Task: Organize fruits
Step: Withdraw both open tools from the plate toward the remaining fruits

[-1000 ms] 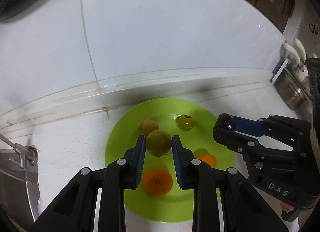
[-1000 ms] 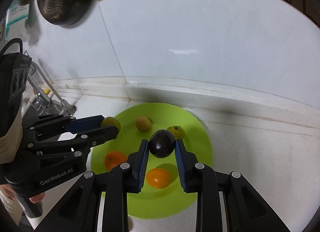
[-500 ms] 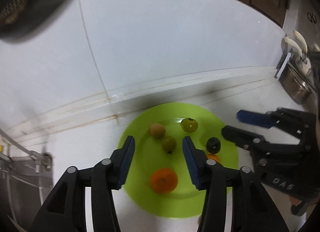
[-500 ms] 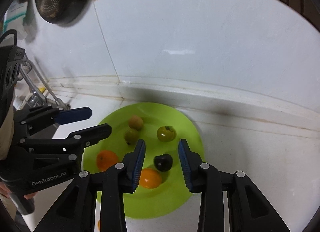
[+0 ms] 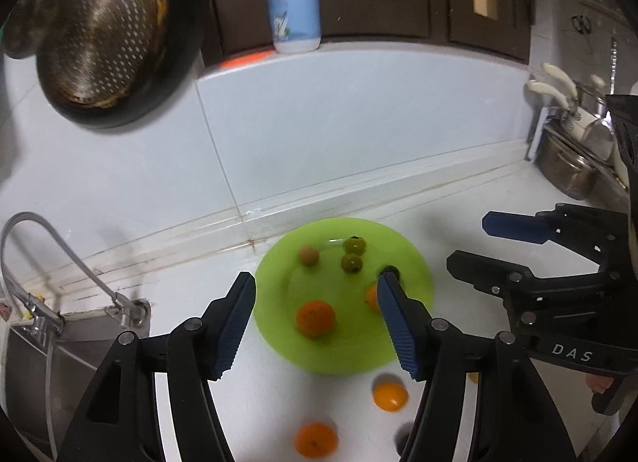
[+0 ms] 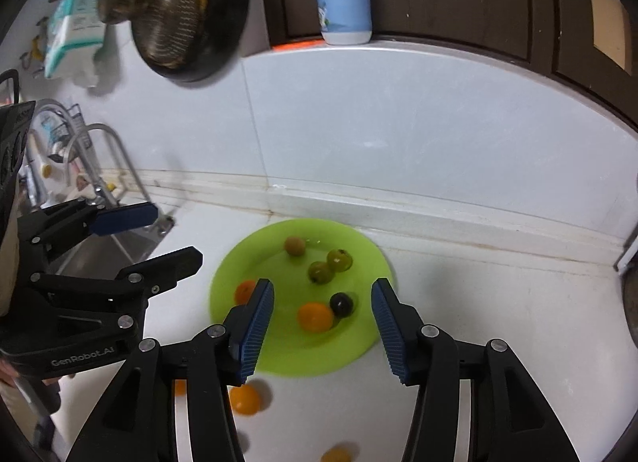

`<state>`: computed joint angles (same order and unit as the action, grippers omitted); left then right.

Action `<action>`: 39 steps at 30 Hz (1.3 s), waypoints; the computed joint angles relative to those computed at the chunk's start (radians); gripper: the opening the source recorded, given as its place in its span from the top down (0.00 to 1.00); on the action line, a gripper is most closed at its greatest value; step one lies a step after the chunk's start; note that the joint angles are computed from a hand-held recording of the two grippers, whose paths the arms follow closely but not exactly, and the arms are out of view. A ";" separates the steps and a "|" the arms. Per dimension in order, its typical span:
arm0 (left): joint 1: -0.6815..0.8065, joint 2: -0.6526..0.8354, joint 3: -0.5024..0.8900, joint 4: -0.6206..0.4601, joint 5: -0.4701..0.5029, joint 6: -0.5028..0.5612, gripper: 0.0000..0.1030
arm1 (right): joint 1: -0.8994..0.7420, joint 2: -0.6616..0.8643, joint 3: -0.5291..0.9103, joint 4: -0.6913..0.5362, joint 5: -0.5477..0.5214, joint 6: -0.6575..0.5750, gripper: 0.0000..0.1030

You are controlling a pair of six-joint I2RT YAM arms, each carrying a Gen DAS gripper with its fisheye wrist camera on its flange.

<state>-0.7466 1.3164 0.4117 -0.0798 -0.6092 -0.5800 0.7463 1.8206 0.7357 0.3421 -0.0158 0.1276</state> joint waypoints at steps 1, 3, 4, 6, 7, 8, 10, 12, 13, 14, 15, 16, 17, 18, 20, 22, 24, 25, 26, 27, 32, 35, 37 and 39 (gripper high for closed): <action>-0.031 -0.018 -0.002 -0.029 -0.024 -0.031 0.39 | 0.006 -0.026 -0.029 0.009 0.004 0.006 0.50; -0.085 -0.050 0.001 -0.088 -0.057 -0.087 0.38 | 0.016 -0.068 -0.075 0.024 0.011 0.011 0.50; -0.113 -0.062 -0.001 -0.108 -0.071 -0.116 0.37 | 0.025 -0.091 -0.101 0.031 0.023 0.017 0.50; -0.162 -0.071 0.000 -0.144 -0.096 -0.172 0.36 | 0.035 -0.123 -0.141 0.045 0.032 0.021 0.50; -0.189 -0.075 0.001 -0.165 -0.106 -0.205 0.36 | 0.035 -0.147 -0.166 0.047 0.034 0.021 0.50; -0.212 -0.073 0.002 -0.178 -0.114 -0.234 0.36 | 0.040 -0.164 -0.185 0.049 0.041 0.026 0.50; -0.261 -0.072 0.004 -0.213 -0.130 -0.301 0.35 | 0.048 -0.196 -0.223 0.060 0.046 0.037 0.50; -0.307 -0.060 0.008 -0.246 -0.146 -0.366 0.35 | 0.064 -0.226 -0.260 0.066 0.066 0.048 0.50; -0.336 -0.053 0.010 -0.267 -0.158 -0.408 0.35 | 0.071 -0.240 -0.277 0.071 0.074 0.051 0.50; -0.364 -0.042 0.012 -0.287 -0.171 -0.451 0.34 | 0.079 -0.256 -0.298 0.075 0.085 0.056 0.50; -0.385 -0.029 0.018 -0.304 -0.177 -0.487 0.34 | 0.084 -0.264 -0.308 0.075 0.088 0.063 0.50; -0.409 -0.016 0.019 -0.316 -0.181 -0.522 0.34 | 0.089 -0.272 -0.324 0.080 0.089 0.068 0.50; -0.426 -0.007 0.019 -0.321 -0.184 -0.544 0.34 | 0.098 -0.281 -0.338 0.084 0.096 0.074 0.50; -0.449 0.012 0.024 -0.337 -0.189 -0.584 0.34 | 0.105 -0.284 -0.348 0.088 0.104 0.077 0.50; -0.482 0.040 0.027 -0.350 -0.196 -0.633 0.34 | 0.121 -0.294 -0.373 0.098 0.120 0.087 0.50; -0.513 0.076 0.033 -0.360 -0.196 -0.684 0.34 | 0.129 -0.291 -0.399 0.116 0.122 0.101 0.50; -0.535 0.102 0.029 -0.350 -0.187 -0.721 0.33 | 0.138 -0.282 -0.419 0.136 0.133 0.110 0.50; -0.547 0.116 0.020 -0.326 -0.177 -0.733 0.33 | 0.142 -0.276 -0.428 0.145 0.139 0.113 0.50; -0.556 0.131 0.017 -0.312 -0.169 -0.744 0.33 | 0.145 -0.266 -0.436 0.156 0.145 0.117 0.50; -0.564 0.152 0.016 -0.299 -0.160 -0.754 0.33 | 0.145 -0.255 -0.447 0.171 0.144 0.124 0.50; -0.579 0.237 0.003 -0.204 -0.117 -0.780 0.33 | 0.146 -0.185 -0.483 0.235 0.131 0.138 0.50; -0.576 0.296 0.000 -0.140 -0.088 -0.782 0.33 | 0.140 -0.131 -0.497 0.276 0.115 0.140 0.50; -0.573 0.339 -0.004 -0.096 -0.067 -0.787 0.33 | 0.134 -0.094 -0.498 0.298 0.105 0.139 0.50; -0.567 0.385 -0.007 -0.045 -0.043 -0.787 0.33 | 0.130 -0.058 -0.497 0.317 0.100 0.141 0.50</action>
<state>-1.3137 1.7012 0.4046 -0.1247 -0.6526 -1.3673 0.8758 1.7627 0.2386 0.6591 0.0840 0.2682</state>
